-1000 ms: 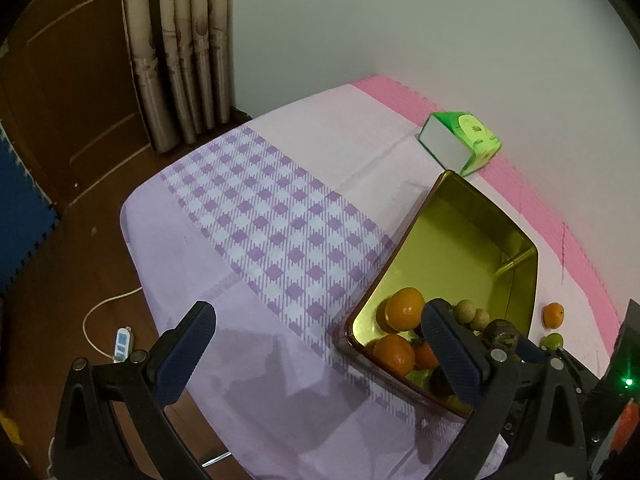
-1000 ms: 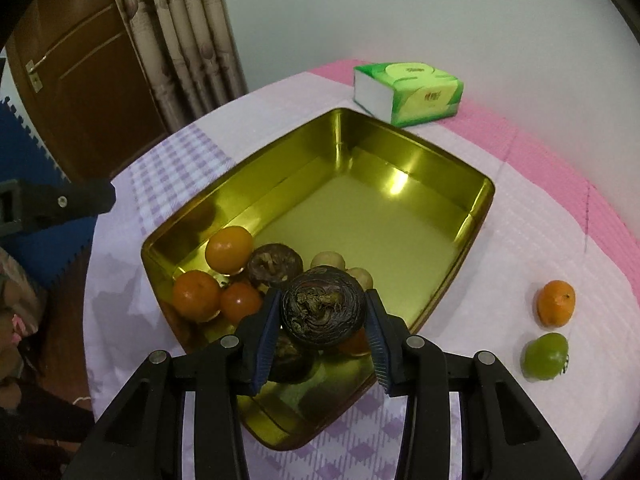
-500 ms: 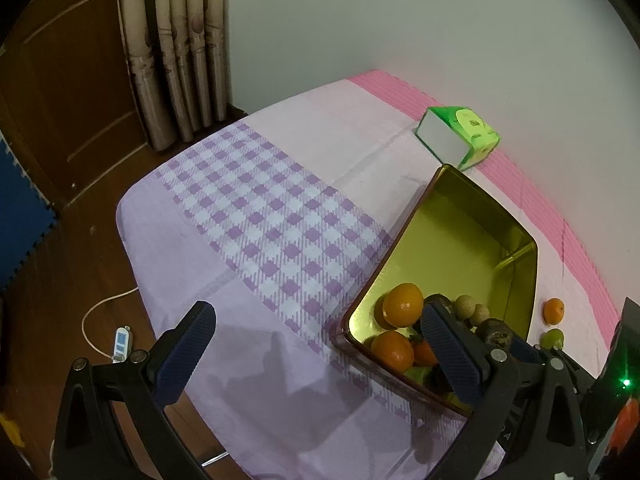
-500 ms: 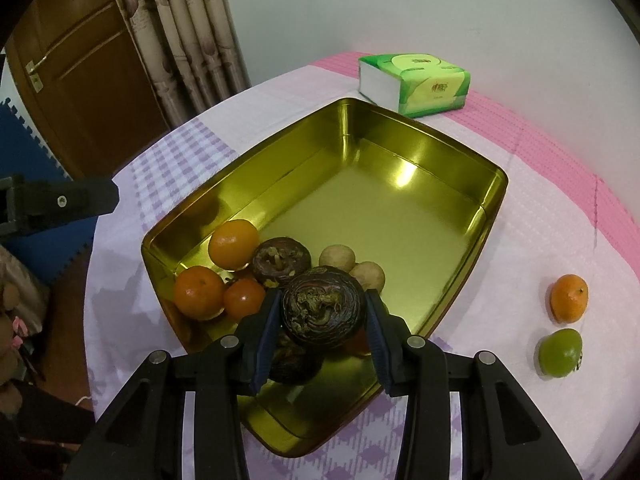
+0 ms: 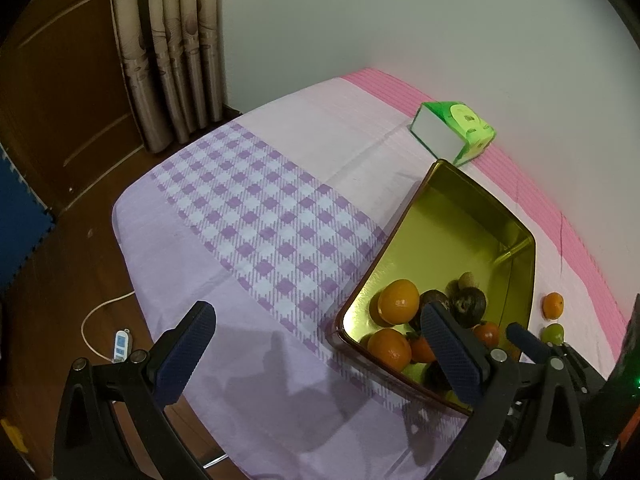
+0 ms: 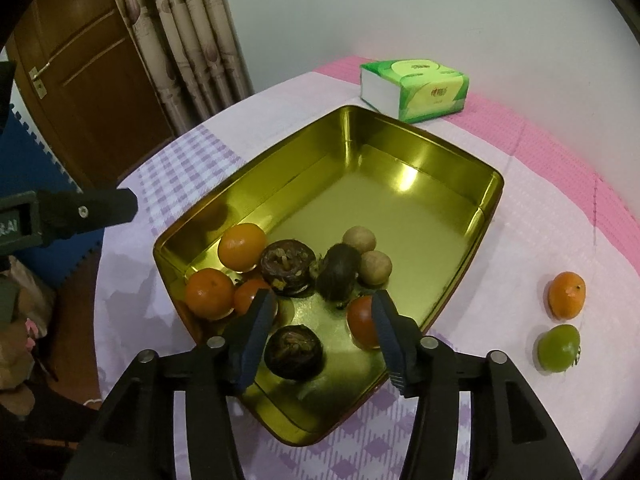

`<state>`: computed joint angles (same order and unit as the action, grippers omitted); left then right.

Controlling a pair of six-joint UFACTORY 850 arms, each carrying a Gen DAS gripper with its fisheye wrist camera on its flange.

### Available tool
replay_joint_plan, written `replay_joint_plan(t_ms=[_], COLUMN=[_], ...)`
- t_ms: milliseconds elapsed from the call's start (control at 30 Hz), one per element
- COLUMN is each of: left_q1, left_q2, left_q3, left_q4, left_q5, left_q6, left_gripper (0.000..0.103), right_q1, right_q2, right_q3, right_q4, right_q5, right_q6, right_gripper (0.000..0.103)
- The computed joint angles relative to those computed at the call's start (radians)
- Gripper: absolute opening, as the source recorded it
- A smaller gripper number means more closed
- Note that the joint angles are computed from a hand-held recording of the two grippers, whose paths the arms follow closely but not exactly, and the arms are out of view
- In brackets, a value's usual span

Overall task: Organize fruits
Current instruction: 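Carry the mangosteen with the right tool into the tray and release, then move the left tool to the green tomato and close on it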

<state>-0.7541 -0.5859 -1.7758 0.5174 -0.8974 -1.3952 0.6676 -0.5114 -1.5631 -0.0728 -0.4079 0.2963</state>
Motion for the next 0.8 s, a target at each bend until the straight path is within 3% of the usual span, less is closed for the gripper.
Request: replay_joint_plan(t_ms=[133, 300, 367, 533, 800], left_q1=[0.0, -0.001, -0.002, -0.012, -0.08], left_q2=[0.0, 0.002, 0.002, -0.008, -0.071], left_q3=[0.001, 0.006, 0.006, -0.011, -0.11], left_q4=[0.0, 0.008, 0.01, 0.027, 0.127], left_q5=[0.001, 0.003, 0.003, -0.007, -0.007], left_q6=[-0.001, -0.002, 0.0, 0.019, 0.189], left_gripper=[0.102, 0.102, 0.102, 0.102, 0.102], right_q1=[-0.005, -0.026, -0.045, -0.123, -0.261], right_q2=[0.034, 0.108, 0.141, 0.226, 0.295], right_q3=[0.035, 0.122, 0.165, 0.298, 0.466], right_q4=[-0.041, -0.254, -0.349, -0.612, -0.767], right_q5=[0.036, 0.081, 0.087, 0.052, -0.018], right_q6=[0.05, 0.267, 0.373, 0.697, 0.95], right_gripper=[0.061, 0.069, 0.077, 0.088, 0.095])
